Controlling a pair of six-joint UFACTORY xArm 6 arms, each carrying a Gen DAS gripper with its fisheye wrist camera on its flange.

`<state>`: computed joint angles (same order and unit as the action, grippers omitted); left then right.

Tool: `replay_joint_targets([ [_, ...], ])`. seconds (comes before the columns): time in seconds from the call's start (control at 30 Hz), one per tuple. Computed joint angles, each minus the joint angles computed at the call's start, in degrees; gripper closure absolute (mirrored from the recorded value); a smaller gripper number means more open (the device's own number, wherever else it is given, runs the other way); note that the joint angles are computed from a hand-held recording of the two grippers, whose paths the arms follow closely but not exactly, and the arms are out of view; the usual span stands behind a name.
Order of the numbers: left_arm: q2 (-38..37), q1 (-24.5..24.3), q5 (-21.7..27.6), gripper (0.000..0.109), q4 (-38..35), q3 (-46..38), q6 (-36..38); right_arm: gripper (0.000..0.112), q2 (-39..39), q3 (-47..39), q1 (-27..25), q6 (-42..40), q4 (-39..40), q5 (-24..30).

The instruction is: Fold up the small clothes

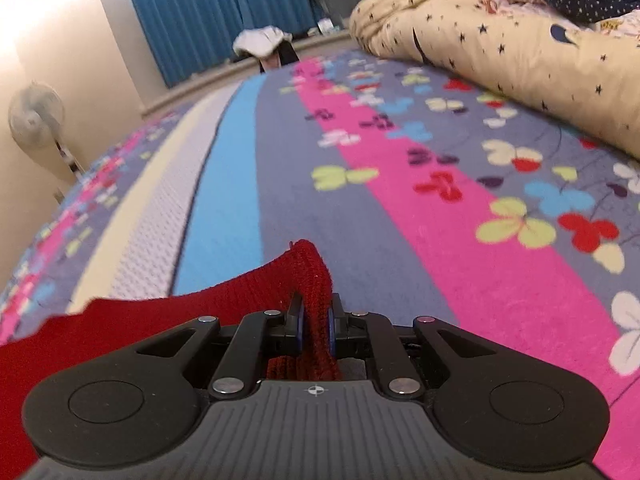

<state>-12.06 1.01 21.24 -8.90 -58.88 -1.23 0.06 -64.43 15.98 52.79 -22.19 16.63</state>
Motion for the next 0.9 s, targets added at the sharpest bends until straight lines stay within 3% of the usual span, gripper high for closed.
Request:
replay_joint_targets([
  [0.23,2.1,0.0,1.3,0.096,0.3,-0.9,0.1,0.101,1.3,-1.8,1.0,1.5,-2.6,3.0],
  [0.33,2.6,0.2,4.2,0.091,0.6,-1.9,-0.5,0.089,0.8,-1.9,1.1,2.1,-1.7,4.8],
  [0.37,2.1,0.3,5.4,0.090,1.4,-2.2,-1.9,0.080,-0.1,-1.8,1.2,4.1,-2.5,6.4],
  [0.47,-1.3,1.2,8.4,0.084,-2.2,-2.5,-0.8,0.077,-5.2,1.2,0.8,5.6,-0.8,7.1],
  [0.5,-2.6,1.8,11.6,0.078,-3.6,-3.4,-0.1,0.077,-7.3,2.5,0.7,5.3,0.0,7.1],
  [0.63,-8.0,3.8,26.8,0.073,-7.8,-6.6,2.6,0.074,-16.7,7.5,0.7,-2.9,8.7,10.3],
  [0.67,-9.9,4.1,29.6,0.068,-8.4,-6.2,3.8,0.069,-19.0,8.9,0.8,-4.5,10.7,11.6],
  [0.7,-12.0,4.3,31.5,0.061,-8.9,-5.1,4.8,0.064,-21.8,10.7,1.0,-6.3,13.4,13.0],
  [0.77,-15.7,4.8,33.9,0.057,-9.9,-2.3,4.7,0.061,-25.5,13.4,1.5,-9.6,18.9,15.7],
  [0.83,-19.1,5.2,34.1,0.057,-11.3,2.1,2.5,0.061,-28.0,15.7,2.5,-15.8,26.6,18.9],
  [0.9,-20.7,5.4,36.8,0.058,-11.0,5.5,0.6,0.061,-28.5,15.6,3.9,-19.2,28.4,25.0],
])
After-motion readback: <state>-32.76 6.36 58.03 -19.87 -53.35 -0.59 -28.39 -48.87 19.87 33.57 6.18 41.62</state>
